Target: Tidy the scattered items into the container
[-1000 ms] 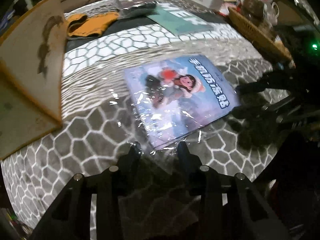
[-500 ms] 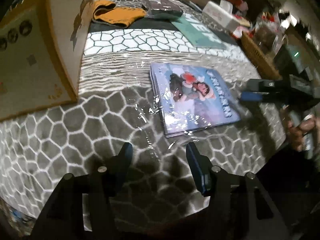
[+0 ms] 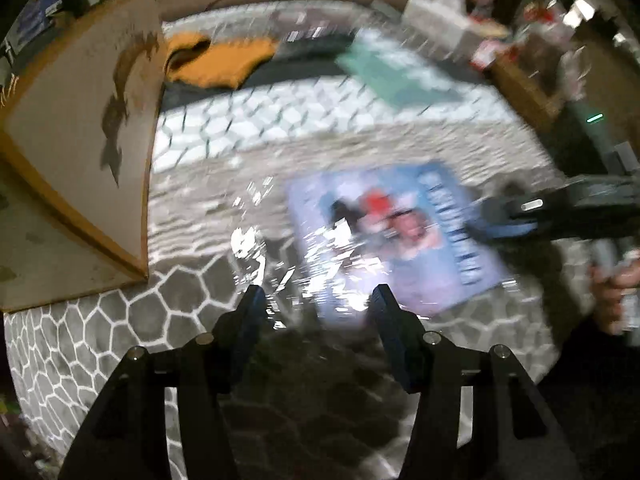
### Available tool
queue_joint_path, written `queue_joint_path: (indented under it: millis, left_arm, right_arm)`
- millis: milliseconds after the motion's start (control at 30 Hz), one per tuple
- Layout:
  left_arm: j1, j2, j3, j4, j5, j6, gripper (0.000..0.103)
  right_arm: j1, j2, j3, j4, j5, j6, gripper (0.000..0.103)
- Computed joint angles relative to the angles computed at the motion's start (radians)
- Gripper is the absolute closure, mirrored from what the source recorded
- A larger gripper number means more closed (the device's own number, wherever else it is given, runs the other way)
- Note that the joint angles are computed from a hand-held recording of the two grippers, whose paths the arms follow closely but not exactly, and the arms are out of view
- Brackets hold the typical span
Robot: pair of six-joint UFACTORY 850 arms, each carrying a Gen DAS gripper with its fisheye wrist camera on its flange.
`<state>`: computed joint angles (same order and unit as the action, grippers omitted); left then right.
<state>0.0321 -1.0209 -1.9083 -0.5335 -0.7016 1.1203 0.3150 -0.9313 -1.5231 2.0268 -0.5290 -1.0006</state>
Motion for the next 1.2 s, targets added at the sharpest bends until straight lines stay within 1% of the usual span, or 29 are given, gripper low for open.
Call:
queue_joint_path:
  millis: [33,167,267,333,433,467,500,567,633,733,767,833,900,933,967,1000,1100,1133,1167,1200]
  left_arm:
    - [-0.002,-0.018,-0.021,0.027,-0.007,-0.034,0.045]
    - [0.005,-0.05,-0.068,0.044,-0.045,-0.091,0.045]
    - [0.007,-0.064,-0.083,0.054,-0.053,-0.1,0.044]
    - [0.01,-0.067,-0.085,0.048,-0.053,-0.103,0.041]
    - [0.007,-0.048,-0.046,0.039,-0.012,-0.08,0.041]
    - [0.007,-0.043,-0.036,0.033,0.001,-0.07,0.041]
    - [0.008,-0.043,-0.034,0.024,0.004,-0.059,0.041]
    - [0.012,-0.05,-0.045,0.013,-0.006,-0.048,0.041]
    - [0.021,-0.059,-0.066,-0.002,-0.036,-0.049,0.041]
    - [0.04,-0.07,-0.093,-0.028,-0.08,-0.068,0.041]
    - [0.055,-0.073,-0.101,-0.048,-0.102,-0.07,0.041]
    - [0.077,-0.067,-0.097,-0.071,-0.109,-0.067,0.041]
    - [0.09,-0.055,-0.083,-0.072,-0.09,-0.059,0.041]
    - [0.096,-0.049,-0.075,-0.061,-0.071,-0.055,0.041]
    - [0.1,-0.05,-0.077,-0.052,-0.067,-0.059,0.041]
    - [0.104,-0.06,-0.091,-0.04,-0.08,-0.071,0.04]
    - [0.112,-0.121,-0.183,-0.004,-0.172,-0.149,0.04]
    - [0.115,-0.137,-0.206,-0.013,-0.202,-0.161,0.038]
    - [0.116,-0.135,-0.201,-0.034,-0.2,-0.151,0.037]
    - [0.116,-0.141,-0.211,-0.043,-0.22,-0.152,0.037]
  right_arm:
    - [0.001,-0.004,-0.007,-0.004,-0.002,0.005,0.052]
    - [0.007,-0.021,-0.048,-0.082,0.018,0.053,0.051]
    - [0.01,-0.043,-0.099,-0.17,0.028,0.128,0.047]
    - [0.013,-0.065,-0.147,-0.25,0.034,0.2,0.047]
    - [0.027,-0.077,-0.193,-0.314,0.077,0.252,0.048]
    - [0.033,-0.074,-0.199,-0.322,0.095,0.249,0.053]
    - [0.036,-0.067,-0.199,-0.338,0.112,0.251,0.057]
    - [0.041,-0.058,-0.205,-0.382,0.137,0.274,0.078]
    - [0.038,-0.045,-0.195,-0.359,0.13,0.242,0.08]
    - [0.044,-0.039,-0.205,-0.466,0.139,0.331,0.08]
    - [0.044,-0.034,-0.197,-0.453,0.139,0.323,0.08]
    - [0.045,-0.026,-0.183,-0.415,0.141,0.288,0.081]
    - [0.045,-0.022,-0.176,-0.418,0.146,0.291,0.081]
    - [0.043,-0.022,-0.171,-0.404,0.143,0.282,0.081]
    - [0.041,-0.021,-0.164,-0.379,0.138,0.264,0.081]
    - [0.039,-0.02,-0.157,-0.355,0.133,0.246,0.081]
    - [0.038,-0.017,-0.137,-0.323,0.134,0.216,0.08]
    - [0.037,-0.016,-0.129,-0.311,0.133,0.205,0.08]
    - [0.037,-0.016,-0.122,-0.296,0.13,0.193,0.08]
    - [0.035,-0.016,-0.113,-0.274,0.124,0.175,0.079]
